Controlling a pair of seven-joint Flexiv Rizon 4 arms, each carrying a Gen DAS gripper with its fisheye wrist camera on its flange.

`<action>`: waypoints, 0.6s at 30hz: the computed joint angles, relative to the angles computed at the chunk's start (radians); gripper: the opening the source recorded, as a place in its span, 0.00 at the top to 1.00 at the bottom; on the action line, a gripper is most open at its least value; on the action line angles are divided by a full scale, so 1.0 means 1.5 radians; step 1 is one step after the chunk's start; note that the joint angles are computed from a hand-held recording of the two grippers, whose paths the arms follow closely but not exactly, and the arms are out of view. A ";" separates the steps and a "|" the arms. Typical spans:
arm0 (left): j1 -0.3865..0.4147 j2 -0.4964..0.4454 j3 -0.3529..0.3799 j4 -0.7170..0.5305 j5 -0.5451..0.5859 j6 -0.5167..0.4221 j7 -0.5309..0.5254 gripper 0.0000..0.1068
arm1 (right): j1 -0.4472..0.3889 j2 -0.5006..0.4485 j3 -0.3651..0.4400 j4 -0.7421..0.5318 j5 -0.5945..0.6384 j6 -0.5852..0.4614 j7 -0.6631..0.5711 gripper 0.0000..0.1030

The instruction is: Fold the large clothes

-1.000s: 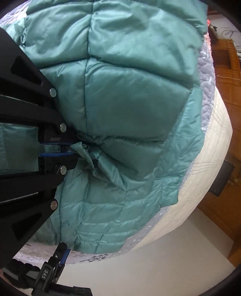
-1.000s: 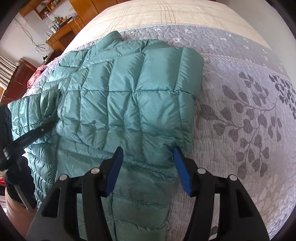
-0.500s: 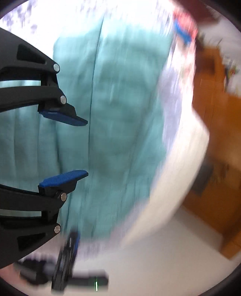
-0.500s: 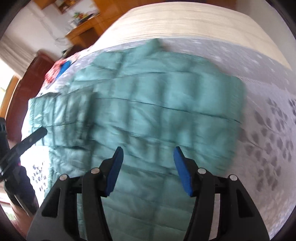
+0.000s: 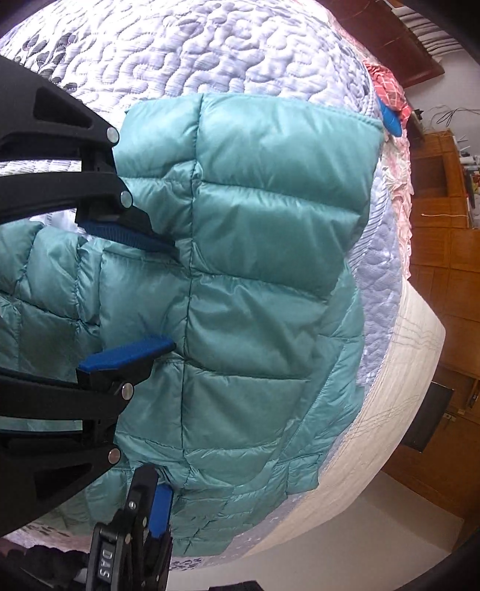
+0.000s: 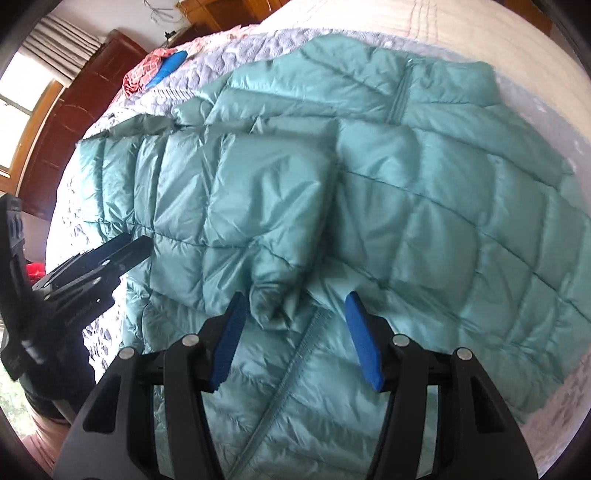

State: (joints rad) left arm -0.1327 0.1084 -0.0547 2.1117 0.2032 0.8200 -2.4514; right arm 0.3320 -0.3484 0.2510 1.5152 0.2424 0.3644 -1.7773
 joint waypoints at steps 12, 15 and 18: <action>-0.001 0.015 -0.012 -0.022 0.022 0.007 0.006 0.55 | -0.043 0.032 -0.015 0.000 0.040 0.015 -0.024 0.98; -0.006 0.009 -0.013 -0.028 0.017 0.033 0.019 0.55 | -0.060 0.043 -0.029 -0.001 0.039 0.032 -0.021 0.98; -0.010 -0.009 -0.016 -0.040 0.012 0.050 0.032 0.55 | -0.079 0.055 -0.043 0.006 0.029 0.049 -0.016 0.98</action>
State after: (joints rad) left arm -0.1473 0.0950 -0.0783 2.0518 0.2218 0.8948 -2.4027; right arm 0.2140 -0.2666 0.1862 1.5242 0.2856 0.4384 -1.8008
